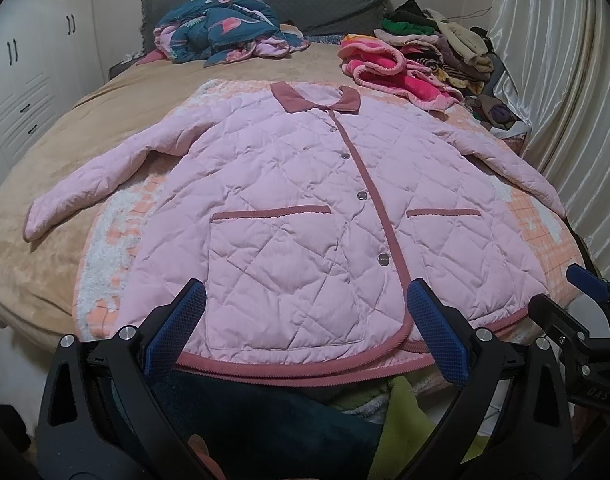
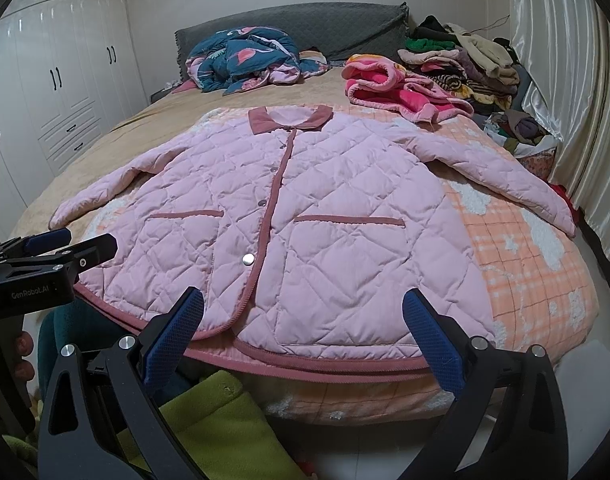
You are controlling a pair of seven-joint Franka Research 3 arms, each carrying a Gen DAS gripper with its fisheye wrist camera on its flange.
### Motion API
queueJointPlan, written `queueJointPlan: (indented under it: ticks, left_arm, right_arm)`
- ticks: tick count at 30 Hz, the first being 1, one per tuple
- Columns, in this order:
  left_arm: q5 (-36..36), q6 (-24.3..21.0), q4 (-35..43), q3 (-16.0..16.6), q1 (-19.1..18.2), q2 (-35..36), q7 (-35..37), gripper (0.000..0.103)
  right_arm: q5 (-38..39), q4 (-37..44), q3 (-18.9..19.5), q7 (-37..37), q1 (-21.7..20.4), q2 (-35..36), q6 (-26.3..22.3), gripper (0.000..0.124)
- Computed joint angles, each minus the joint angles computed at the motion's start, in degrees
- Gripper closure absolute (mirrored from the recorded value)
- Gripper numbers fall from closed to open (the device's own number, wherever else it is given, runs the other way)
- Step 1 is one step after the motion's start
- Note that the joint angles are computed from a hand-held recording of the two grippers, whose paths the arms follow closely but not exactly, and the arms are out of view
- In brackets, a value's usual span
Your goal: Fold large clothes
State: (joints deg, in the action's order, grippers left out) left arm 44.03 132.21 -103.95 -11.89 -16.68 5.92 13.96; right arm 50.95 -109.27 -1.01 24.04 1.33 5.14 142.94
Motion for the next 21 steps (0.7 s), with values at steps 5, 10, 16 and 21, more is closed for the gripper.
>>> queueJointPlan:
  ticks: [5, 10, 16, 21]
  left_arm:
    - [-0.39, 0.07, 0.06, 0.15, 0.16, 0.09, 0.5, 0.009]
    - [-0.47, -0.09, 0.92, 0.44, 0.36, 0.92, 1.21, 0.009]
    - [-0.03, 0.44, 2.09, 1.15, 0.83, 1.63, 1.09, 0.009]
    - [0.08, 0.27, 3.65, 1.65, 1.19, 2.49, 1.23, 0.009]
  right_arm:
    - [-0.36, 0.65, 0.11, 0.2, -0.04, 0.72, -0.27, 0.025]
    - [0.12, 0.89, 0.37, -0.08, -0.15, 1.02, 0.27, 0.025]
    - [-0.73, 4.17, 0.74, 1.74, -0.28, 3.19, 0.21, 0.025]
    - [-1.09, 6.93, 1.36, 2.68, -0.51, 4.73, 0.03, 0.025]
